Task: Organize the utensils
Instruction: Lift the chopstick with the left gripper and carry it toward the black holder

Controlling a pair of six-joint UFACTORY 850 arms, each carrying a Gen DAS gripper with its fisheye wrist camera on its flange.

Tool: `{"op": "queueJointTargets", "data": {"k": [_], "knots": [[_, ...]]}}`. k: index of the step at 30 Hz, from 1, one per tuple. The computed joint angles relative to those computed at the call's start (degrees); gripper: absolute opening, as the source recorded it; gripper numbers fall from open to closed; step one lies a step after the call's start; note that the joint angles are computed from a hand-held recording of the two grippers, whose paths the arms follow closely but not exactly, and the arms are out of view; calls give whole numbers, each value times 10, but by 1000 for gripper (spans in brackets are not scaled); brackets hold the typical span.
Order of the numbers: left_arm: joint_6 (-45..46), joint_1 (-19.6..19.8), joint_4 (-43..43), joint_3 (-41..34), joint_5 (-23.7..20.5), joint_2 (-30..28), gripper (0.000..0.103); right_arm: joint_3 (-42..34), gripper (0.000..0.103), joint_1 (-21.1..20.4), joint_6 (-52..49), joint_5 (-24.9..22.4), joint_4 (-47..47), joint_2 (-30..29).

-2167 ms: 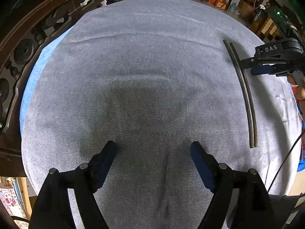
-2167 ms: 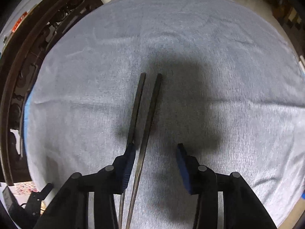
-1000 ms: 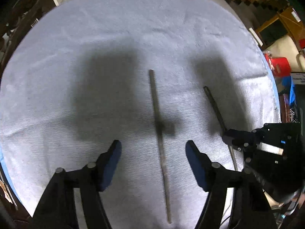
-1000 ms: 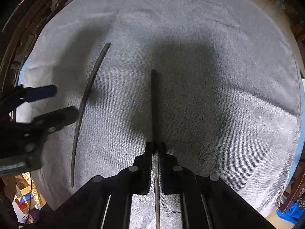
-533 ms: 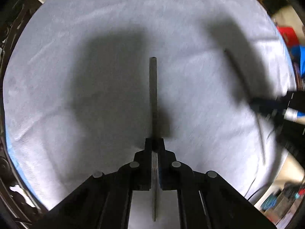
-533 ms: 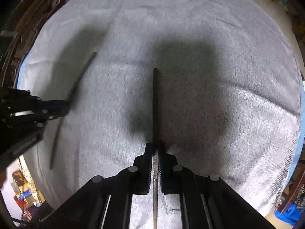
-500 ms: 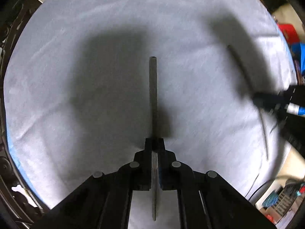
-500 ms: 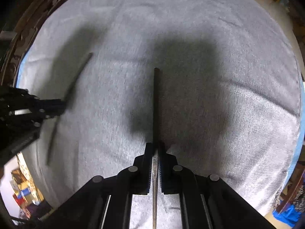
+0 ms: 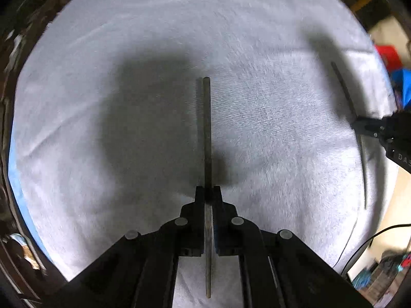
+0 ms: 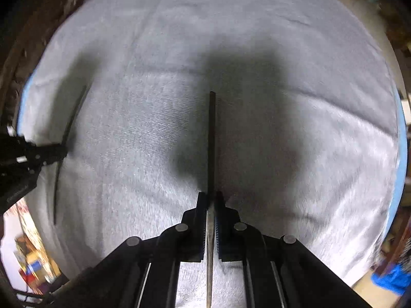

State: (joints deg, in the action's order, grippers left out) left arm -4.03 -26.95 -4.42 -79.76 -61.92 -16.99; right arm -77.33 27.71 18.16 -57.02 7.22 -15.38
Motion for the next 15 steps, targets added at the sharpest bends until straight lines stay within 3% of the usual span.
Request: {"op": "queueJointTargets", "data": {"k": [7,12,15], "knots": [[-18,32,-71,144,122,167,5,118,7,9,75,108,-3,141],[-23,68,-129,211,177,270,5,205,7,34,174,198,-39,240],[-61,73,-138,225,206,308,5,216,7,41,229,211,-67,293]]}}
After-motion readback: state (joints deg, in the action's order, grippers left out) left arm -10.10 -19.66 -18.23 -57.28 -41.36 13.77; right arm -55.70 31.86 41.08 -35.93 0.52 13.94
